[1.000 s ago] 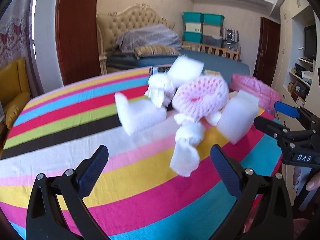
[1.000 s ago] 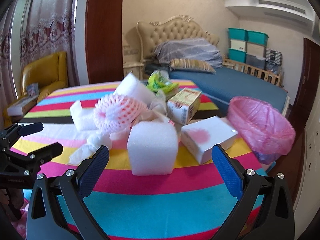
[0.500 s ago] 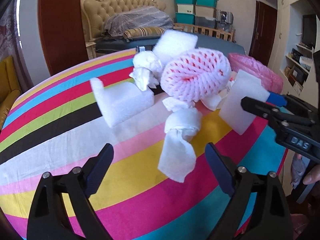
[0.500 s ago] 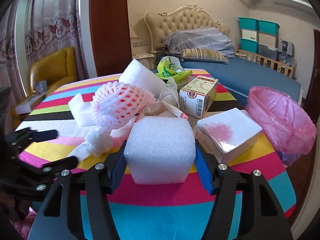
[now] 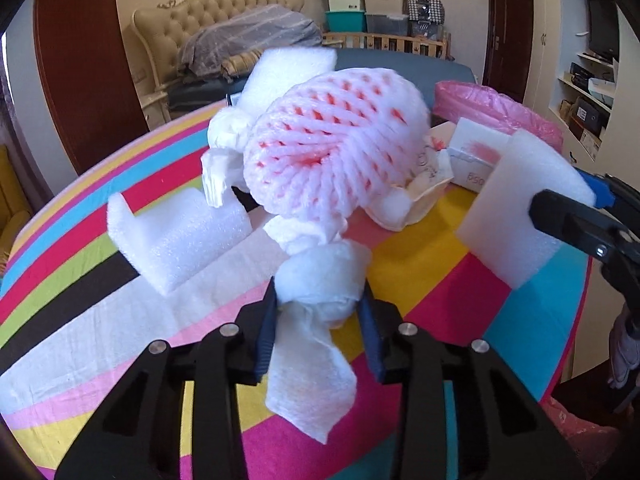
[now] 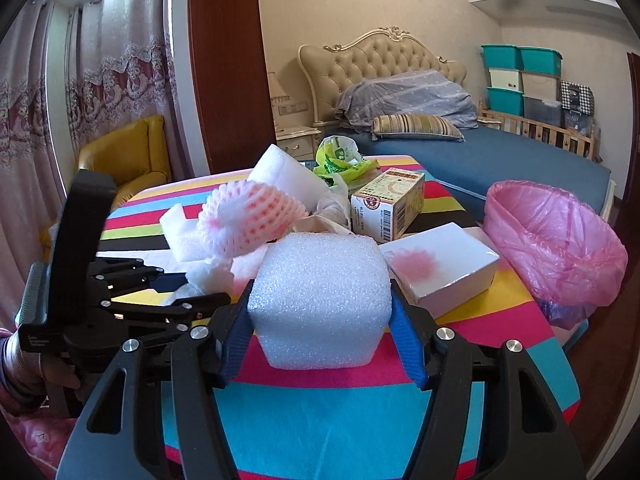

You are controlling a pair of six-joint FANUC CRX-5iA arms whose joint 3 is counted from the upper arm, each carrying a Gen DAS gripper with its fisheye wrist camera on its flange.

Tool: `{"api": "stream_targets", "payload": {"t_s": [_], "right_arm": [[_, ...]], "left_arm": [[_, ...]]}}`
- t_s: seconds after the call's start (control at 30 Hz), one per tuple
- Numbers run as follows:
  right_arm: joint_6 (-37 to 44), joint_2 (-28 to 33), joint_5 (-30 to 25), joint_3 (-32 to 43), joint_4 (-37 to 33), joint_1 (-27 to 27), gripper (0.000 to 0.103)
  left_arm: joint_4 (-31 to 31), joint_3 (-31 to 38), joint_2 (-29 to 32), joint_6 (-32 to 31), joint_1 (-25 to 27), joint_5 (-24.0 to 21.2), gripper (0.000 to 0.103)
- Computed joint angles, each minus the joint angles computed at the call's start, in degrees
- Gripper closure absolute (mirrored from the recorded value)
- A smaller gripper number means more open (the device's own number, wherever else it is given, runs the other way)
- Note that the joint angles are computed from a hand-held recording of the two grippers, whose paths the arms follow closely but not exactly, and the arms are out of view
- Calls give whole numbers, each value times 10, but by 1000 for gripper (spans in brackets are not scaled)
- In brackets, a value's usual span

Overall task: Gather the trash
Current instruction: 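Grasp the crumpled white tissue with the left tool while the right tool grasps the white foam cube, then carry the tissue and foam cube over the pink bin and open both tools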

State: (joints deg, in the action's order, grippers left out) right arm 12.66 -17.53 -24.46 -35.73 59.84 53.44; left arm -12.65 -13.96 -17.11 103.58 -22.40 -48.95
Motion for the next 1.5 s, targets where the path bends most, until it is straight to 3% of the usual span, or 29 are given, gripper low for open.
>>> {"api": "stream_targets", "payload": {"t_s": [0.13, 0.43, 0.77, 0.97, 1.13, 1.23, 1.4, 1.5], "right_arm": [[-20, -14, 6, -12, 19, -5, 43], [-65, -42, 3, -29, 71, -16, 43], [-39, -28, 4, -21, 22, -19, 43], [-82, -44, 7, -30, 79, -50, 43], [-93, -59, -23, -32, 112, -86, 43], [-80, -59, -39, -26, 125, -115, 43], [-52, -44, -27, -12, 124, -179, 43], [-58, -33, 6, -9, 143, -232, 43]], "left_arm": [[-20, -13, -38, 17, -18, 5, 68], [-111, 6, -88, 118, -60, 4, 68], [-34, -28, -64, 55, -38, 42, 67], [-39, -6, -57, 45, -41, 56, 66], [66, 14, -15, -46, -22, 106, 66], [98, 41, 28, -81, -34, 140, 66], [173, 114, 122, -146, -47, 168, 66], [217, 166, 180, -186, -52, 172, 65]]}}
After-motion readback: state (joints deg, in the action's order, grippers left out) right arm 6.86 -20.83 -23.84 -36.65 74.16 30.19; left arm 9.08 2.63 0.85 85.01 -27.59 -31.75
